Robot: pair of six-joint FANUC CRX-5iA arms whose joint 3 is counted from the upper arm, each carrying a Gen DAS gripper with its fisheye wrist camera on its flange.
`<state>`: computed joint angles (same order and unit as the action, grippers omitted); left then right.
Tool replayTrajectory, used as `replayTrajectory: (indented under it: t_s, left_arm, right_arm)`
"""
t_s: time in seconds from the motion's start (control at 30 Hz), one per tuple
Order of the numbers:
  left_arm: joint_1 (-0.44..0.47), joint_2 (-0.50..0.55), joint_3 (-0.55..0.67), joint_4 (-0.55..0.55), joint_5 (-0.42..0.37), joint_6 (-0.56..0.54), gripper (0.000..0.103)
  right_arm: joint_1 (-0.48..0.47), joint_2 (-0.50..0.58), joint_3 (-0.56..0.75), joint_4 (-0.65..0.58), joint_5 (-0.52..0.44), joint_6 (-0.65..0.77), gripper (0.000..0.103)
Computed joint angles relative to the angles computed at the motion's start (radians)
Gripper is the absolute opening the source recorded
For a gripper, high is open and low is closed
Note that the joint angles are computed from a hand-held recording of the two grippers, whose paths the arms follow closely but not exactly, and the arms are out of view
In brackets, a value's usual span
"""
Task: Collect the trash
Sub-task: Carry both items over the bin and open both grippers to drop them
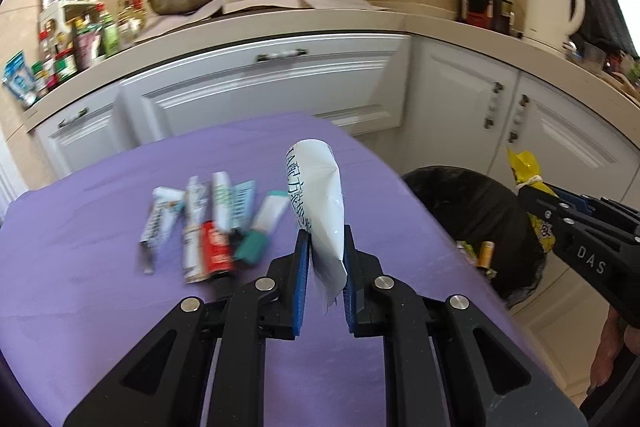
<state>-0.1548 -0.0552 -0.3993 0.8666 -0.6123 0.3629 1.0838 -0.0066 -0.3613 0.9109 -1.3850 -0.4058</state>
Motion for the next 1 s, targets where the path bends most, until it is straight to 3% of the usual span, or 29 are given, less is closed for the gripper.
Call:
replayTrajectory:
  t_s: [0.47,1.0]
  left_arm:
    - [-0.134,0.031,0.014,-0.025,0.062,0.023,0.016]
    - [-0.23,0.108,0.093,-0.074,0.101,0.089,0.018]
  right_arm:
    - [-0.01,-0.071,-0.086,-0.022,-0.039,-0.039,0.022]
    - [-0.083,-0.118,-0.167,0.002,-0.004,-0.082,0.025]
